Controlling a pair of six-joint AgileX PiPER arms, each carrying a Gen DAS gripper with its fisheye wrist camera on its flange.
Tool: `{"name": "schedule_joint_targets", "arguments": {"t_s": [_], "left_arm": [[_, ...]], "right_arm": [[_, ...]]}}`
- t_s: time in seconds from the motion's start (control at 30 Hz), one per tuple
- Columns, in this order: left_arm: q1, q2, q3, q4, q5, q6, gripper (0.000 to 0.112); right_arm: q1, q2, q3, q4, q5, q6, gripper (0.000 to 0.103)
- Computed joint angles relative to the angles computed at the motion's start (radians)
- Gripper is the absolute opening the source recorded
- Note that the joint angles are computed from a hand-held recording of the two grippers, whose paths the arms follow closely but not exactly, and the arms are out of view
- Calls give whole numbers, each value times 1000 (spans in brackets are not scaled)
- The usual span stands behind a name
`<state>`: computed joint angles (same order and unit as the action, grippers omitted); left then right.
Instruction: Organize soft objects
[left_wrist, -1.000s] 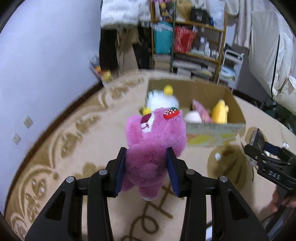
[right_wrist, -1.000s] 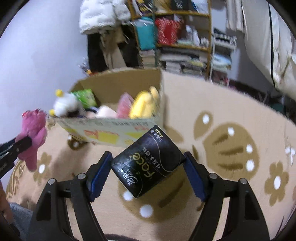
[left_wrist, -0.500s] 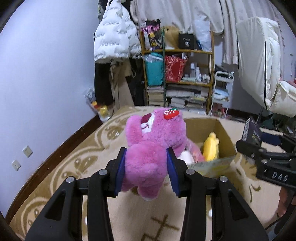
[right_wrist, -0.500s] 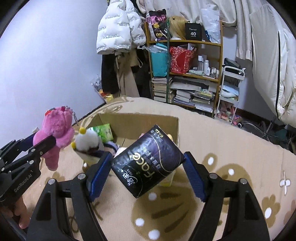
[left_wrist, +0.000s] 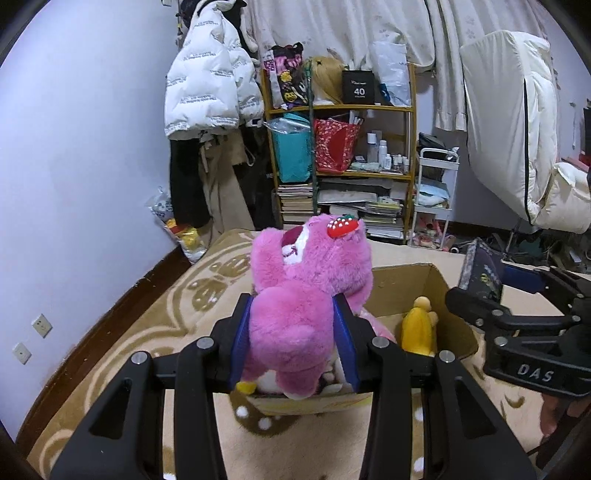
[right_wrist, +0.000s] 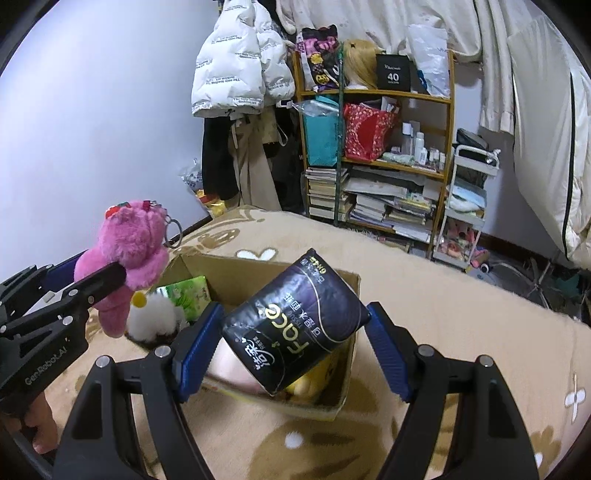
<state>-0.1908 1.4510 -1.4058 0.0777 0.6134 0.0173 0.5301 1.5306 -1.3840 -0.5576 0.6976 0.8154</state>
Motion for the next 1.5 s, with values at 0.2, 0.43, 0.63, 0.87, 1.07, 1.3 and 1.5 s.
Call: {"name": "schedule_joint_targets", "arguments": {"t_s": [0.2,0.43,0.63,0.87,1.07,1.3,1.5], "left_arm": [[0,69,-75,-101,37,68,41],[19,153,-158,-237,113,142,43],[23,189,-178,-221,135,107,44],[23,146,-127,-136,115,61,55],[52,99,-99,-118,132,60,66],[95,17,-52,-125,155,67,89],[116,-81,-1,-116,157,56,100]], "right_arm": [[-44,20,22,17,-76,-44,82],[-83,15,84,23,-168,-33,82],[-110,17,123,74,-220,-81,82],[-121,39,127,165,-251,-168,82],[-107,43,120,154,-235,-157,92],[-68,-31,125,67,-153,-49,103],[5,-133,134,-21,-41,49,103]]}}
